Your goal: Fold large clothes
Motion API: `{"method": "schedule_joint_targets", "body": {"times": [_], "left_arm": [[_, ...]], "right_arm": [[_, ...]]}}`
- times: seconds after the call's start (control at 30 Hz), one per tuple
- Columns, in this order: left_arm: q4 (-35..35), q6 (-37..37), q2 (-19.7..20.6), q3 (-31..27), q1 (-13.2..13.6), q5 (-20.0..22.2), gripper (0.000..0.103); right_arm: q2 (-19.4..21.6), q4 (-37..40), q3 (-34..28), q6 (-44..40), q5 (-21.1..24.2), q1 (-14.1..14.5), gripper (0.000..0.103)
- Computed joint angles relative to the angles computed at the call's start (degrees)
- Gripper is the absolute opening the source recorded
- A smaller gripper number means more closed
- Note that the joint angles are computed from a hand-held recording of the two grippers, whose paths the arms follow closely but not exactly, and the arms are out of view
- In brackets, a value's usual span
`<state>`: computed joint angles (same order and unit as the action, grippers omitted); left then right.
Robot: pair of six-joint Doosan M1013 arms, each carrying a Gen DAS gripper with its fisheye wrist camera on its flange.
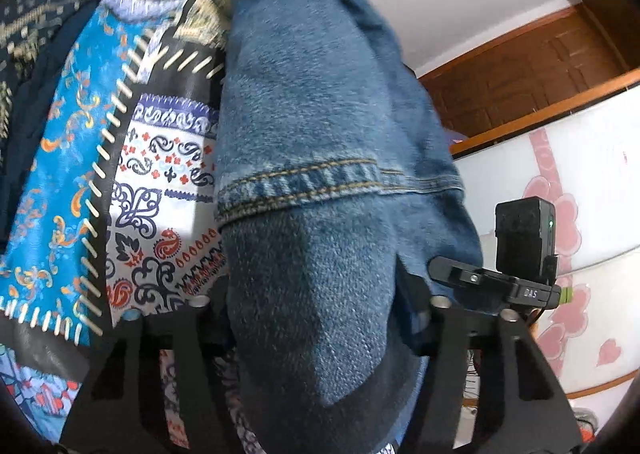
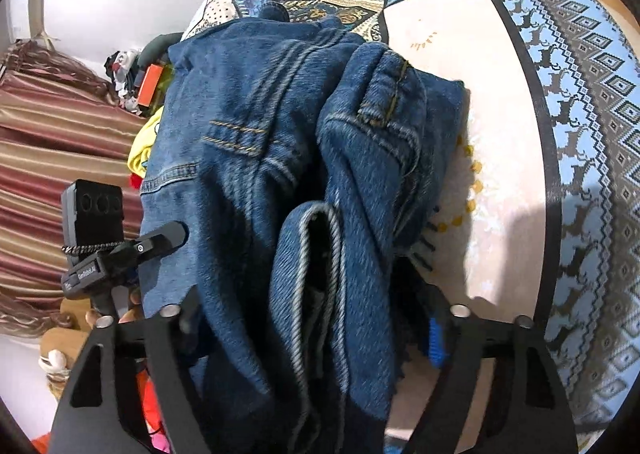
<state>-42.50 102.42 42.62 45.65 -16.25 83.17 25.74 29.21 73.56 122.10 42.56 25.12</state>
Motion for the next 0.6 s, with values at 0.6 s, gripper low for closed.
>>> {"method": "schedule_joint_targets", "body": {"times": [0.6], "left_arm": [[-6.7, 6.0, -5.0, -2.9, 7.3, -8.9, 0.048]], "right_arm": [[7.4, -10.8, -20.8, 3.3, 0.9, 4.3, 0.051]]}}
